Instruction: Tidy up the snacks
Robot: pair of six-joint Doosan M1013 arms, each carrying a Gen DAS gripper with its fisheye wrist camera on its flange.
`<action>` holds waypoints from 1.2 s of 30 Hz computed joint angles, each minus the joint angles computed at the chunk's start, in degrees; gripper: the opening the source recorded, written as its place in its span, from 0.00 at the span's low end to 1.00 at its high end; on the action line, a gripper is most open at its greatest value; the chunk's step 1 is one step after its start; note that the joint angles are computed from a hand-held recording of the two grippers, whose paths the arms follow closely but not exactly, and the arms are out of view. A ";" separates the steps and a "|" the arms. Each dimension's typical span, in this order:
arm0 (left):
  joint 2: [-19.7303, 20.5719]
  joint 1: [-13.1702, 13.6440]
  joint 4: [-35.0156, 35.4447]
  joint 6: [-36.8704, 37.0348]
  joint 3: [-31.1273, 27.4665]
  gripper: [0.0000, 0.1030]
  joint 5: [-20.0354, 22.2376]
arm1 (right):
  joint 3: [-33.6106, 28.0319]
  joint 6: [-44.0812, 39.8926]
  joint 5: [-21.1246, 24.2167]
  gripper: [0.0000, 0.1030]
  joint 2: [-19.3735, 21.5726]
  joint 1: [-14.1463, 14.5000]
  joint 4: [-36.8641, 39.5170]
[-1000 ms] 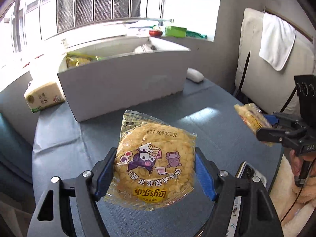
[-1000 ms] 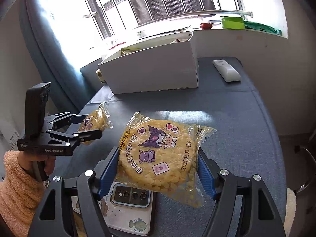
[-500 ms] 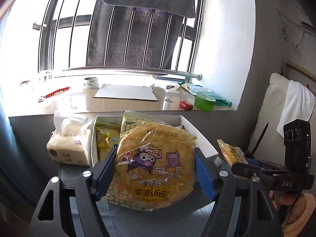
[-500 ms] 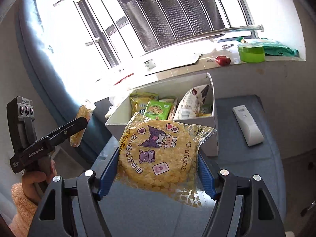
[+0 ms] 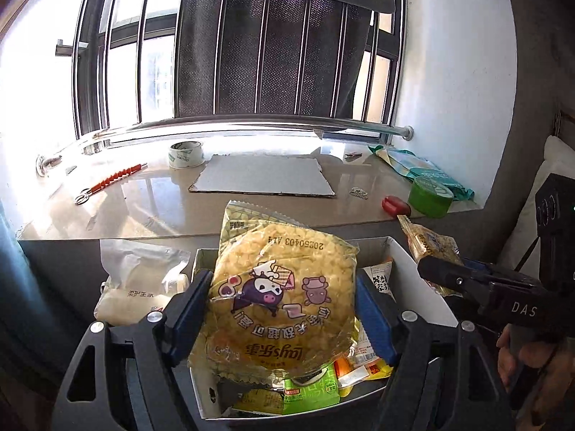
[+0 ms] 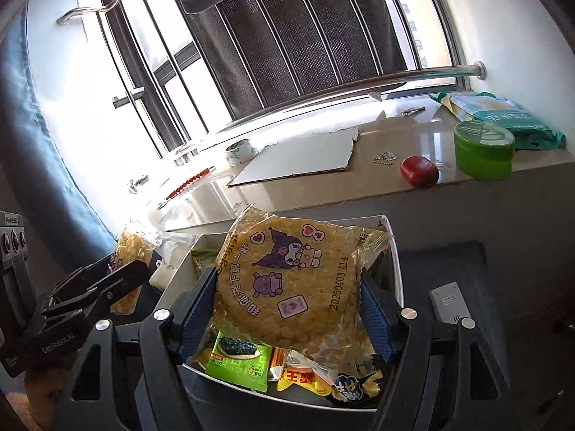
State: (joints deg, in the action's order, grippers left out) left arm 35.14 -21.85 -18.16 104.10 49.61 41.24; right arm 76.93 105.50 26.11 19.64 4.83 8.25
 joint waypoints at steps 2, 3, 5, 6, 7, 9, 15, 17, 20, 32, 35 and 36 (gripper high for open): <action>0.69 0.10 1.76 -2.89 -1.19 1.00 2.07 | -1.67 4.01 2.48 0.78 0.91 0.30 -4.55; 0.68 0.10 2.68 -3.88 -1.09 1.00 2.27 | -1.65 5.31 2.34 0.83 0.96 0.32 -5.47; 0.39 0.18 3.25 -4.50 -0.48 1.00 2.52 | -1.34 4.69 1.85 0.96 0.96 0.13 -3.99; 0.21 0.27 3.05 -4.35 -0.10 1.00 2.43 | -1.44 4.11 2.30 1.00 1.08 0.09 -3.65; -0.07 0.32 3.32 -4.72 0.41 1.00 2.10 | -1.57 5.03 3.10 1.00 1.14 0.25 -5.21; -0.68 0.41 3.87 -5.74 1.41 1.00 1.33 | -1.28 8.81 3.50 1.00 0.98 0.83 -10.62; -3.76 0.26 4.77 -5.52 5.78 1.00 -2.97 | -0.07 13.72 3.73 1.00 -0.28 1.69 -18.50; -5.30 0.07 4.90 -4.84 7.87 1.00 -5.34 | 0.36 16.20 3.63 1.00 -0.96 2.41 -23.20; -8.11 -0.24 4.18 -3.69 11.71 1.00 -9.36 | 2.16 21.90 2.60 1.00 -2.77 4.01 -33.12; -21.49 -3.31 9.23 -6.10 31.28 1.00 -20.91 | 14.73 27.65 -2.47 1.00 -14.51 8.49 -43.62; -24.20 -3.28 0.69 -0.85 35.40 1.00 -20.12 | 18.38 26.94 -4.39 1.00 -17.65 9.24 -41.10; -25.03 -3.17 -2.83 1.55 36.66 1.00 -19.56 | 19.54 26.41 -4.99 1.00 -18.58 9.52 -40.42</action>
